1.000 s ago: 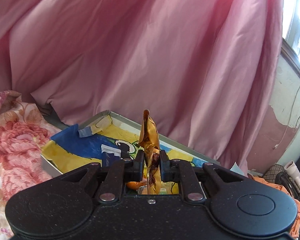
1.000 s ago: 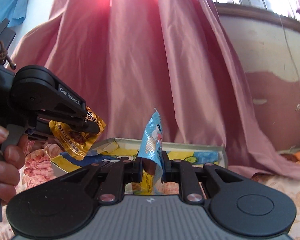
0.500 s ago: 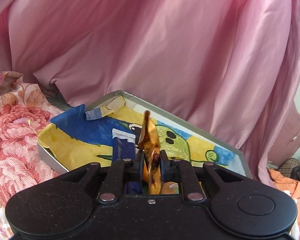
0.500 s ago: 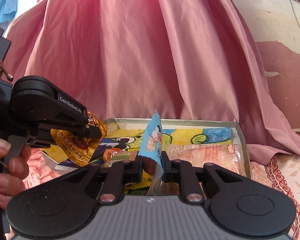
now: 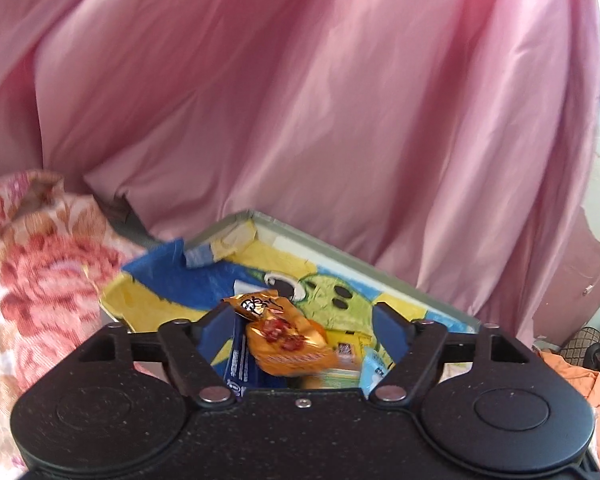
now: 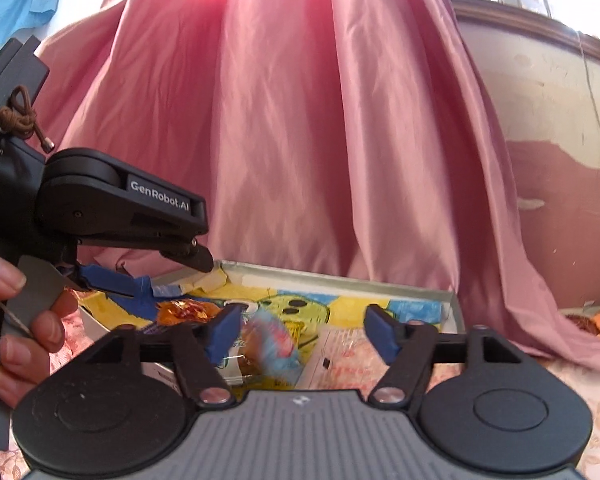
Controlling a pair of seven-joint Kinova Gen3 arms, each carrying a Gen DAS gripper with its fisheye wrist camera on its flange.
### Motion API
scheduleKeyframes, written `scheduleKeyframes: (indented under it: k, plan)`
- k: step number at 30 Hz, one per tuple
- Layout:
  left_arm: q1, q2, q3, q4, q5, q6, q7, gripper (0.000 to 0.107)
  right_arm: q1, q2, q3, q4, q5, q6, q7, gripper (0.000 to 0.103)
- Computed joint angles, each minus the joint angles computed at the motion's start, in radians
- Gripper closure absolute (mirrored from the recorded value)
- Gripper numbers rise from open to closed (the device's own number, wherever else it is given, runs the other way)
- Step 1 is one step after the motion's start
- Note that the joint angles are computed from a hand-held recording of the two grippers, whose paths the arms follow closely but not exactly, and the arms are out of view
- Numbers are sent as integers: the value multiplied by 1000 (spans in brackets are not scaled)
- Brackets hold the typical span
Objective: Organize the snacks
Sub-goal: 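Carry the candy pack and sausage pack into the grey tray and open both grippers, then withdraw both grippers from the tray back over the remaining snacks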
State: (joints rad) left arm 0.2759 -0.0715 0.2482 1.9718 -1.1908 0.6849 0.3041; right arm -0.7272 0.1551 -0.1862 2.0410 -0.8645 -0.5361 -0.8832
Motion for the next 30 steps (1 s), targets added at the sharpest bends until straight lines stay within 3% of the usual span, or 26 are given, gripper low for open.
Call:
scheduleKeyframes:
  k: [7,12,21,30]
  plan:
    - [45,-63,87,56,-117,143,45,14,-33,-63,-53,78,-74,-168,33,0]
    - [85,-122,152,122,-146,241,87,9,-38,-113,-109,130,-167,-258,46,0]
    - [118,-245,281,221,-44,351,78,7,-73,-203,-225,236,-335,-405,88,0]
    - [100,-362,432,275,179,398,31,7,-97,-330,-369,316,-576,-455,167,0]
